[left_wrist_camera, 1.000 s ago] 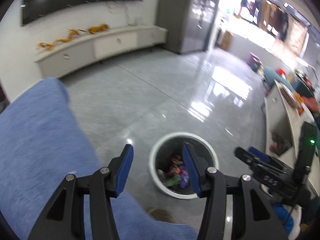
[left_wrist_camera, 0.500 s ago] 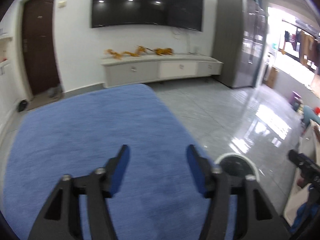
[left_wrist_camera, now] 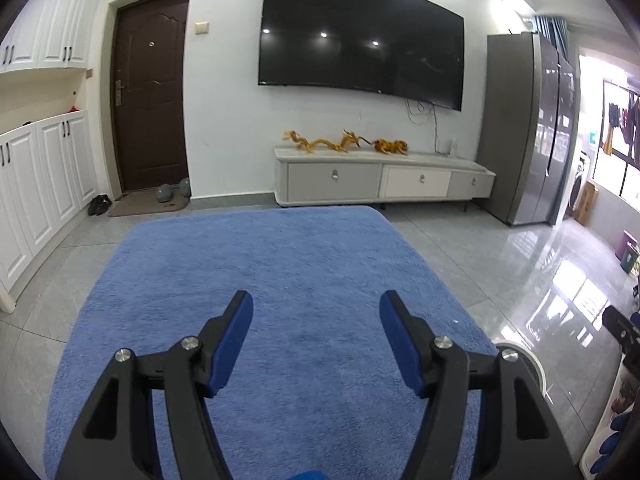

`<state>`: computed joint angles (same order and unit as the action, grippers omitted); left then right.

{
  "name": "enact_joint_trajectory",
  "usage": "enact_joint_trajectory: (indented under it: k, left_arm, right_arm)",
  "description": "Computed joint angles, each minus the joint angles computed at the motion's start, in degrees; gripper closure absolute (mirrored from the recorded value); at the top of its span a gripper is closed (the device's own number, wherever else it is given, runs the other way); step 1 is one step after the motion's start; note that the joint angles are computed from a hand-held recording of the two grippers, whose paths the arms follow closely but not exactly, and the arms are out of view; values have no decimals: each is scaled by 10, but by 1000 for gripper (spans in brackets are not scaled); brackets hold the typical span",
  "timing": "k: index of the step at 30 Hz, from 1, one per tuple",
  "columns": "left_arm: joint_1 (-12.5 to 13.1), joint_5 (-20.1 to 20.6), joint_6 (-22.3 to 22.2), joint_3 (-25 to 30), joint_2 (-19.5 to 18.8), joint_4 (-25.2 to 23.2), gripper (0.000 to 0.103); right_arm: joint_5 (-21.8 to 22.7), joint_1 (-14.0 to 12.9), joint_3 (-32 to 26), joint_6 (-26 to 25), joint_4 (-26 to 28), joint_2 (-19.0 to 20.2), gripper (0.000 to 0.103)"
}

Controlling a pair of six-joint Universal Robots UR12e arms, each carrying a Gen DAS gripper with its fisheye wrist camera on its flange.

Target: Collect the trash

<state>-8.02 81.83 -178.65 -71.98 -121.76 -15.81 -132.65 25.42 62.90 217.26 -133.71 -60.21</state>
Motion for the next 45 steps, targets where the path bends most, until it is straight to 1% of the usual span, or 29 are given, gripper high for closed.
enact_joint_trajectory:
  k: [3, 7, 11, 17, 21, 26, 45]
  left_arm:
    - [5, 0, -3, -13, 8, 18, 35]
    - [10, -3, -10, -28, 17, 39, 26]
    - [14, -9, -14, -43, 26, 57, 26]
    - [8, -2, -2, -59, 34, 92, 26]
    - [7, -3, 3, -62, 36, 96, 25]
    - [5, -5, 9, -65, 38, 97, 25]
    - [3, -9, 9, -79, 46, 110, 25]
  right_arm:
    - [-10, 6, -6, -11, -11, 5, 0]
    - [-30, 14, -8, -20, -28, 9, 0]
    - [-43, 18, -2, -16, -37, 7, 0]
    - [-57, 22, 6, -11, -49, 3, 0]
    - [-76, 26, 17, -14, -68, -1, 0]
    - [-91, 28, 19, -5, -73, -1, 0]
    - [-101, 32, 25, 3, -74, -6, 0]
